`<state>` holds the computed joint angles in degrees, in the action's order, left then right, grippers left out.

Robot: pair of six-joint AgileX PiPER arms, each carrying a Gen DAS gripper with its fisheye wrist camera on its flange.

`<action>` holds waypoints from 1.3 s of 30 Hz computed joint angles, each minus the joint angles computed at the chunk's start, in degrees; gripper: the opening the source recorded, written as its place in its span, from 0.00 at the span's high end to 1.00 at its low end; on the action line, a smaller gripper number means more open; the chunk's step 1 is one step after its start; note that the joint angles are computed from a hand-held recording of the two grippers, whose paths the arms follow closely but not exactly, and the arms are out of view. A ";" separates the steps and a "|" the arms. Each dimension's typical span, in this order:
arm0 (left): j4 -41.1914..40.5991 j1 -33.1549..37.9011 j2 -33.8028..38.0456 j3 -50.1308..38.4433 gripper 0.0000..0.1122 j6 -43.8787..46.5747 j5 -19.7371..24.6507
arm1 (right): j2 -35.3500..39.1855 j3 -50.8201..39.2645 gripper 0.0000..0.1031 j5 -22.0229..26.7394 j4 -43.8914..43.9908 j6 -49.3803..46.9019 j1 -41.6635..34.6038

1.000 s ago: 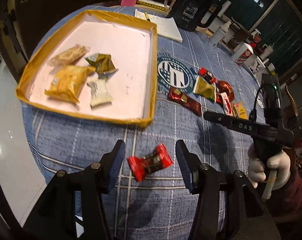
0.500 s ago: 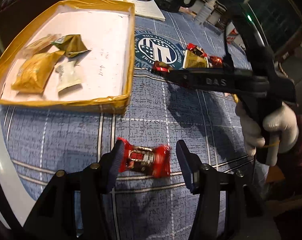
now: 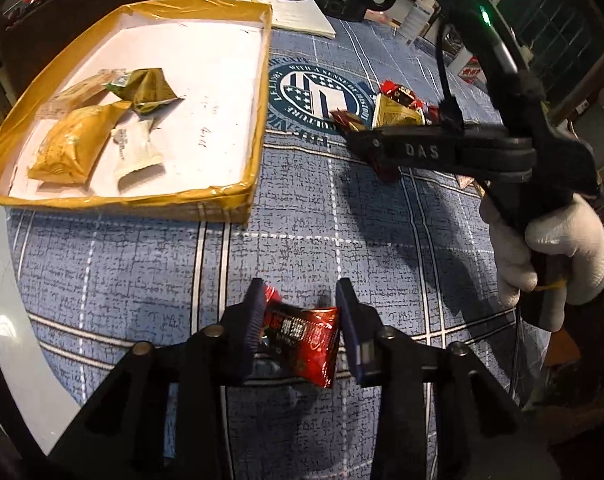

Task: Organize snacks
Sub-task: 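Grasp the red candy with the left tool while the right tool grasps the red-gold chocolate bar, then carry both red snacks into the white tray and open both tools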

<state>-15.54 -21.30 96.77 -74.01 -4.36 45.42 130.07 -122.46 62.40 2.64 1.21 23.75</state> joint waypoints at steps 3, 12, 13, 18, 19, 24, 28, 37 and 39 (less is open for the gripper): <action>-2.51 0.99 -1.93 0.80 0.82 0.85 -0.43 | -2.81 4.84 0.78 -1.54 1.78 -0.55 -1.00; -4.52 2.24 -6.60 3.54 0.46 -1.38 -0.77 | -12.60 21.09 0.78 -5.71 9.90 -2.98 -5.82; -3.17 1.49 -7.10 3.93 0.42 -2.66 -1.10 | -13.49 22.51 0.78 -5.96 10.57 -3.28 -6.33; 5.72 -3.22 -4.69 2.70 0.42 -10.90 0.95 | -17.85 29.07 0.77 -7.19 14.12 -5.38 -8.52; 8.99 -4.55 -4.08 2.31 0.42 -13.92 1.42 | -18.52 29.92 0.77 -7.42 14.38 -5.79 -8.67; 17.29 -7.30 -3.44 2.91 0.42 -21.49 0.15 | -21.72 33.76 0.77 -7.97 16.14 -8.75 -9.34; 19.73 -7.71 -2.31 3.48 0.42 -21.63 0.87 | -22.36 34.25 0.77 -7.55 17.38 -10.95 -10.06; 20.24 -9.61 -2.72 4.39 0.70 -26.33 -0.41 | -23.95 36.54 0.77 -7.63 18.94 -13.33 -10.77; 20.13 -9.95 -3.01 4.38 0.72 -27.19 -0.29 | -24.86 37.56 0.77 -8.00 19.01 -13.66 -10.70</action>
